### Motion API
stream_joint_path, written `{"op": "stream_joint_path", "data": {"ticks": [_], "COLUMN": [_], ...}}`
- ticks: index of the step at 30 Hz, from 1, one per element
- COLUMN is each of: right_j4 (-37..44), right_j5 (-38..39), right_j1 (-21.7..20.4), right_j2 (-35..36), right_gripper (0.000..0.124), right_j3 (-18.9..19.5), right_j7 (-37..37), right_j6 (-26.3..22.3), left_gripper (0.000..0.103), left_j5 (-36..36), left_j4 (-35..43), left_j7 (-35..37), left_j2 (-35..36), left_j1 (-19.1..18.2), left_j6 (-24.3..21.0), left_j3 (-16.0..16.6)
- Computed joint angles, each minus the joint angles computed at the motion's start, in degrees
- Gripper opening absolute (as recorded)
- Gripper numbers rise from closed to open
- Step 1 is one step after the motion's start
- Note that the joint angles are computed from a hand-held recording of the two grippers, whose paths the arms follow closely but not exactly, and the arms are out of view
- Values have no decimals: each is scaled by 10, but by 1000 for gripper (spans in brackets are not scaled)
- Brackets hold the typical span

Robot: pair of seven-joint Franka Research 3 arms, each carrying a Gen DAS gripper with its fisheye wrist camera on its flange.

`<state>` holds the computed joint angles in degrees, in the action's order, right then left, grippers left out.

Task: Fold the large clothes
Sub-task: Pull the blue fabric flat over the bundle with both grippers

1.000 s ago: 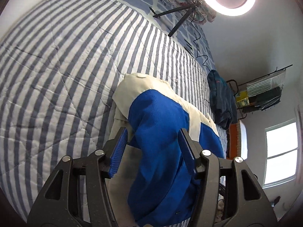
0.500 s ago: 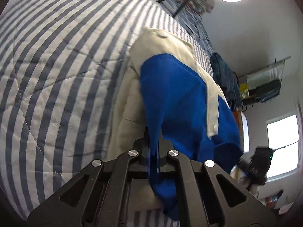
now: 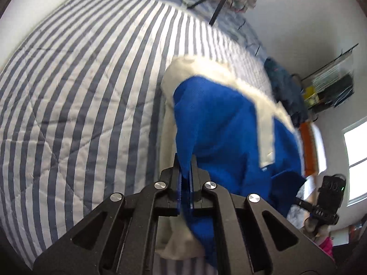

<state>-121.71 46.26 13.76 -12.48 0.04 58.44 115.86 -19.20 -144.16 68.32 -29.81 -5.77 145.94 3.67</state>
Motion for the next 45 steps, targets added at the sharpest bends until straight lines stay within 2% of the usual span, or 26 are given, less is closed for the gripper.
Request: {"op": "stream_joint_path", "data": {"ticks": [1,4,5,6,8,10,12,14,17,19,24,27,31,33,35,37,41,45], "right_j4": [1,16,17,18,27,36,47,84,156,194,256,257,259,238,231,245,202,148], "right_j5": [-14,-68,-84,-98,-100,-82,-79,-75,-80,-95,-136,-196,-201,-184,-202,-221,-146,-60], "right_j1": [-3,-8,-9,-9,-8,0,13,30,46,52,59,65,56,51,56,57,36,20], "right_j2": [2,-8,-15,-27,-38,-43,-37,-3,63,101,179,203,230,227,220,215,145,71], "right_gripper": [1,14,27,32,32,32,32,32,33,33,33,33,32,32,32,32,32,32], "right_j3": [2,6,8,9,5,6,14,23,33,44,60,63,62,65,65,62,56,30], "right_j7": [7,4,-1,-11,-21,-45,-68,-70,-63,-53,-14,-3,1,-12,-5,26,-4,-57], "right_j6": [6,12,24,42,66,126,184,202,190,185,157,159,145,163,173,149,145,101], "left_gripper": [3,4,4,4,4,4,4,4,4,5,5,5,6,6,6,6,6,6], "left_j5": [13,48,63,73,96,123,133,132,152,170,138,123,26,-21,-36,-22,45,30], "left_j4": [2,21,25,26,32,45,71,103,148,181,226,208,153,128,137,145,118,77], "left_j7": [-4,-11,-12,-17,-32,-42,-40,-38,-40,-44,5,19,82,111,122,100,58,73], "left_j2": [0,-6,-13,-23,-44,-47,-27,6,64,107,186,201,207,205,206,193,118,43], "left_j1": [6,18,23,27,37,43,35,28,32,40,38,49,44,37,38,50,70,42], "left_j6": [-8,-37,-46,-50,-50,-35,-20,-8,20,20,-5,-3,60,105,92,60,50,30], "left_j3": [-7,-19,-23,-26,-35,-43,-39,-34,-45,-53,-47,-50,-42,-40,-38,-41,-48,-18]}}
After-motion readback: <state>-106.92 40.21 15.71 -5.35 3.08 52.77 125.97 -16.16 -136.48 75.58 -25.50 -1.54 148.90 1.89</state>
